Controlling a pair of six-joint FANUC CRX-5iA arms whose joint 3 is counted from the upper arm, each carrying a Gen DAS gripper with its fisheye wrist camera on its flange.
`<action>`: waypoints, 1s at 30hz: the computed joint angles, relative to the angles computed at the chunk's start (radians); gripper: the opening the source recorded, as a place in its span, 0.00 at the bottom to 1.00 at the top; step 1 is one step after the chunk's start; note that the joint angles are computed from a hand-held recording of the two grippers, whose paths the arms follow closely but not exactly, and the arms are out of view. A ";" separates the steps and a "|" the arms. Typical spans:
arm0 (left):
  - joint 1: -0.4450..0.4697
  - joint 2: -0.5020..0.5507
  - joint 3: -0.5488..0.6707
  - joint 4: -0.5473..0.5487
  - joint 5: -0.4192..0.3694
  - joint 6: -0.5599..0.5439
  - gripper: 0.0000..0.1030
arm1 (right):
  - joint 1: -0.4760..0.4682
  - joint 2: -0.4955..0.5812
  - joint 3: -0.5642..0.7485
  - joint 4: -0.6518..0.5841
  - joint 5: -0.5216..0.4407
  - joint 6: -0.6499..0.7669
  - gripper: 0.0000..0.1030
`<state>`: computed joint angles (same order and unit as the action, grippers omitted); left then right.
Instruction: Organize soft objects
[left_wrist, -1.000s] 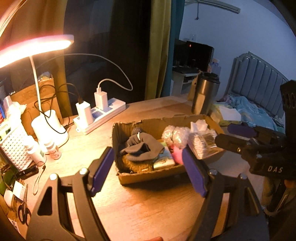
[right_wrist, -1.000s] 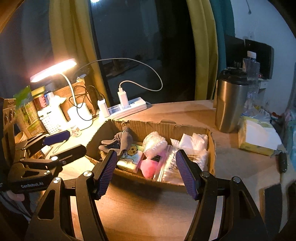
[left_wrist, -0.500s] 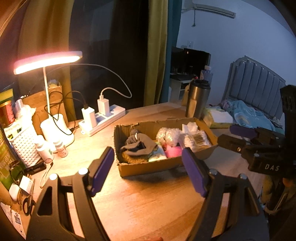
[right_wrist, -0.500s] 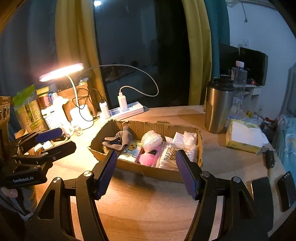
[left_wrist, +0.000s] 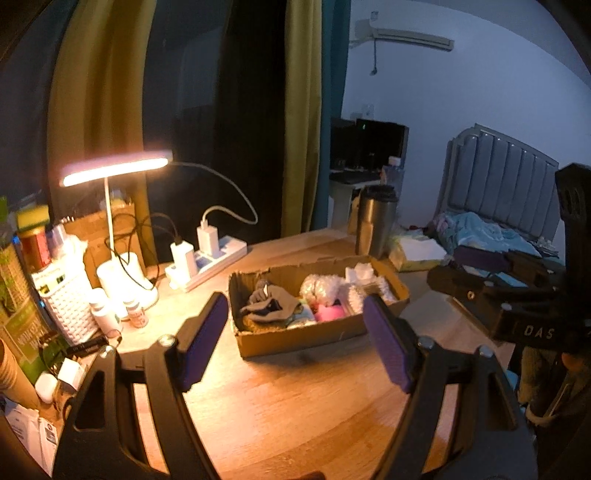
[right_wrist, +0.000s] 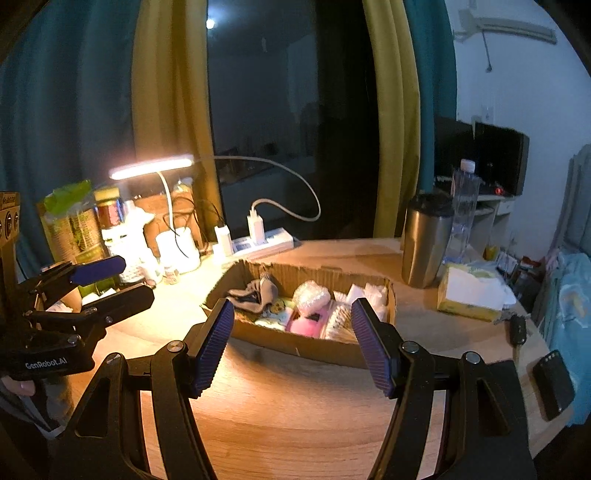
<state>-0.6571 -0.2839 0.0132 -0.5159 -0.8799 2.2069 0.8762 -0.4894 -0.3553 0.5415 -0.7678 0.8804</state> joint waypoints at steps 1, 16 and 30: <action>-0.007 -0.002 0.003 -0.010 -0.002 0.006 0.75 | 0.007 -0.004 -0.003 0.014 -0.001 -0.010 0.67; -0.112 -0.032 0.054 -0.132 -0.020 0.100 0.88 | 0.079 -0.089 -0.055 0.207 -0.036 -0.140 0.67; -0.170 -0.015 0.091 -0.233 -0.068 0.195 0.94 | 0.075 -0.111 -0.064 0.217 -0.048 -0.141 0.67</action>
<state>-0.8274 -0.2992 0.1042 -0.7486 -0.9476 2.4015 0.9511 -0.6006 -0.4190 0.7586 -0.8154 0.7399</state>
